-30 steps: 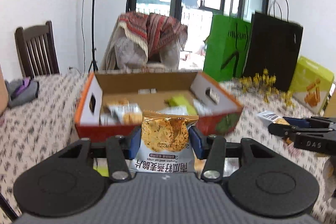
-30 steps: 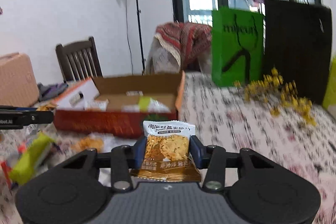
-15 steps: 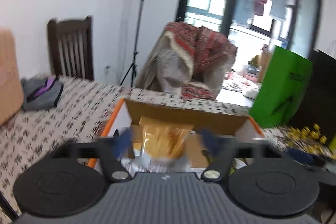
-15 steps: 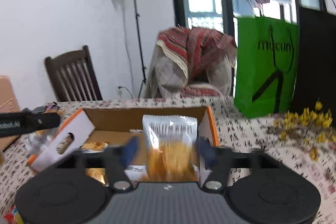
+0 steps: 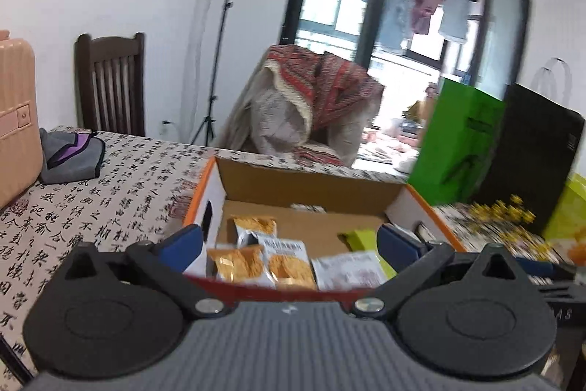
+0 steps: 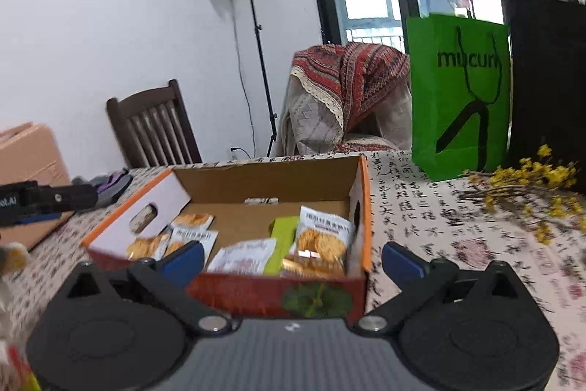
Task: Organize snacks
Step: 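Carry both crisp packets over the box and open both tools to drop them, then move both tools back over the snack pile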
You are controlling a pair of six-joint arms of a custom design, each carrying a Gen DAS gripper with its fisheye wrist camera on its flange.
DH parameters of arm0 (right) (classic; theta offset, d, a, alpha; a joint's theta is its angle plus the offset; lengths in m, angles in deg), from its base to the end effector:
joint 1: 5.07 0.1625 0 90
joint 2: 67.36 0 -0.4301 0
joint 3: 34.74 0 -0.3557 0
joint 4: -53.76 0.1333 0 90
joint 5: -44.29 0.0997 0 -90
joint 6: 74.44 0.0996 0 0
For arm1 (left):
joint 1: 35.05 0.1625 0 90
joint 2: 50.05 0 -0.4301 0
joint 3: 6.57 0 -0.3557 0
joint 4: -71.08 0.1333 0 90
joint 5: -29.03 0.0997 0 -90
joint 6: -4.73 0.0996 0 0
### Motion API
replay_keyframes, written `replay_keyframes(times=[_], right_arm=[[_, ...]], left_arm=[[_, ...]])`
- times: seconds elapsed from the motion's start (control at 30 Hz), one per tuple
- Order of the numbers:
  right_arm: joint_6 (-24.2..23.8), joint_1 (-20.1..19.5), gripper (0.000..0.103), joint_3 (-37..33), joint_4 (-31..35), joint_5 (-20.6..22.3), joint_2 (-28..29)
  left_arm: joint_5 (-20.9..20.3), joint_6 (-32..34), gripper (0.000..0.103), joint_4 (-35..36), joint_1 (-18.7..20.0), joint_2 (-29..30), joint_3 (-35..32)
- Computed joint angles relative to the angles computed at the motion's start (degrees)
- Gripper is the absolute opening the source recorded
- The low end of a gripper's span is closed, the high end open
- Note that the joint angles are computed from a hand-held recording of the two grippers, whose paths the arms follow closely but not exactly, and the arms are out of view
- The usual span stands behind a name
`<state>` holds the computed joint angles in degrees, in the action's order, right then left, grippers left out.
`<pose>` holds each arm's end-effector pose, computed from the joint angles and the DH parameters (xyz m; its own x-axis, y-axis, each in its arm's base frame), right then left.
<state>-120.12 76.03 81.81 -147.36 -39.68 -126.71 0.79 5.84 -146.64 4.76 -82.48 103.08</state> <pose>0.0568 -0.5663 0.2558 -0.7608 -0.3674 0.5350 -0.6487 0.4566 -0.6089 -0.2744 -0.5165 0.0932 -0.8155 -0.0639 -0.5752 0.5045 0.4086 -0.7606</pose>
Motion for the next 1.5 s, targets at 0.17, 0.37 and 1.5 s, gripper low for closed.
replay_keyframes(times=[0.17, 0.37, 1.5], right_arm=[[-4.4, -2.7, 0.103, 8.0, -2.4, 1.4, -5.4], [-5.9, -7.4, 0.103, 14.8, -6.0, 4.3, -8.8], [-8.4, -10.5, 0.103, 19.1, -12.1, 3.4, -5.9]], left_arm=[[1.3, -4.5, 0.103, -1.4, -4.0, -1.1, 8.3], [3.3, -9.5, 0.103, -7.0, -8.1, 0.6, 16.2], [4.8, -16.5, 0.103, -17.0, -8.2, 4.9, 22.8]])
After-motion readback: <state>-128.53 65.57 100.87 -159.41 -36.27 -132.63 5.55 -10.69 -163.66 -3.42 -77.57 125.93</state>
